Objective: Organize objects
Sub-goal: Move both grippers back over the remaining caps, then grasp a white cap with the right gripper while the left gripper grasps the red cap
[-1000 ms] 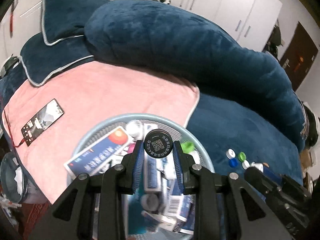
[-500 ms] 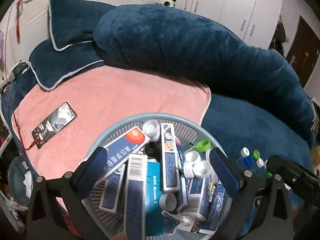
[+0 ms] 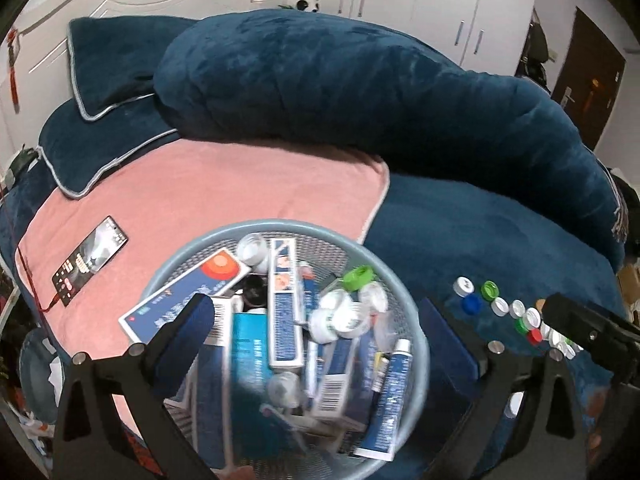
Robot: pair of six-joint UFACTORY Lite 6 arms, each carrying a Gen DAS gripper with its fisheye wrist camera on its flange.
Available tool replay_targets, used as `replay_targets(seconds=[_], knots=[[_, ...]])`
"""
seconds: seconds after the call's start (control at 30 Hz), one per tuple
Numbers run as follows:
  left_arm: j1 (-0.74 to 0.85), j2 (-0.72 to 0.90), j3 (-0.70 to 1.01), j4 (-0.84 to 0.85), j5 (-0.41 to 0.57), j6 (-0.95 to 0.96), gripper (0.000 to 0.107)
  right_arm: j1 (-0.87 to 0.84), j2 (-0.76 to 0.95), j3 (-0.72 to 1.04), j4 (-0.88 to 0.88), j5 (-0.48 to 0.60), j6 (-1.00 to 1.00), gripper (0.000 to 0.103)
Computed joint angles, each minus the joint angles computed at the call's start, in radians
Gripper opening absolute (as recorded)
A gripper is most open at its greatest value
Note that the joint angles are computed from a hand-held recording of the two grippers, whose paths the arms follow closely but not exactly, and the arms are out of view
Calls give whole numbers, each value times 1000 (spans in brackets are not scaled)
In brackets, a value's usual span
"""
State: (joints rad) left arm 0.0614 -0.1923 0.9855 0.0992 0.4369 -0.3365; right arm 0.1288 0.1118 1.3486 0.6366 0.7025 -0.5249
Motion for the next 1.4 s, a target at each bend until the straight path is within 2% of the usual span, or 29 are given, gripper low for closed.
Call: replay_targets(seconds=[0.37, 0.63, 0.87, 1.07, 1.23, 1.4], knots=[[-296, 101, 115, 258, 67, -320, 102, -199, -60, -79, 48, 44, -171, 103], [-466, 284, 294, 237, 107, -375, 102, -424, -40, -97, 65, 88, -338, 103], [-611, 533, 533, 257, 162, -414, 102, -618, 84, -13, 55, 112, -435, 103], [-713, 778, 764, 313, 217, -425, 102, -740, 187, -24, 63, 39, -505, 103], [-705, 856, 800, 221, 208, -406, 102, -731, 216, -87, 71, -55, -568, 103], [-674, 825, 737, 212, 172, -423, 102, -666, 222, -122, 102, -119, -609, 103]])
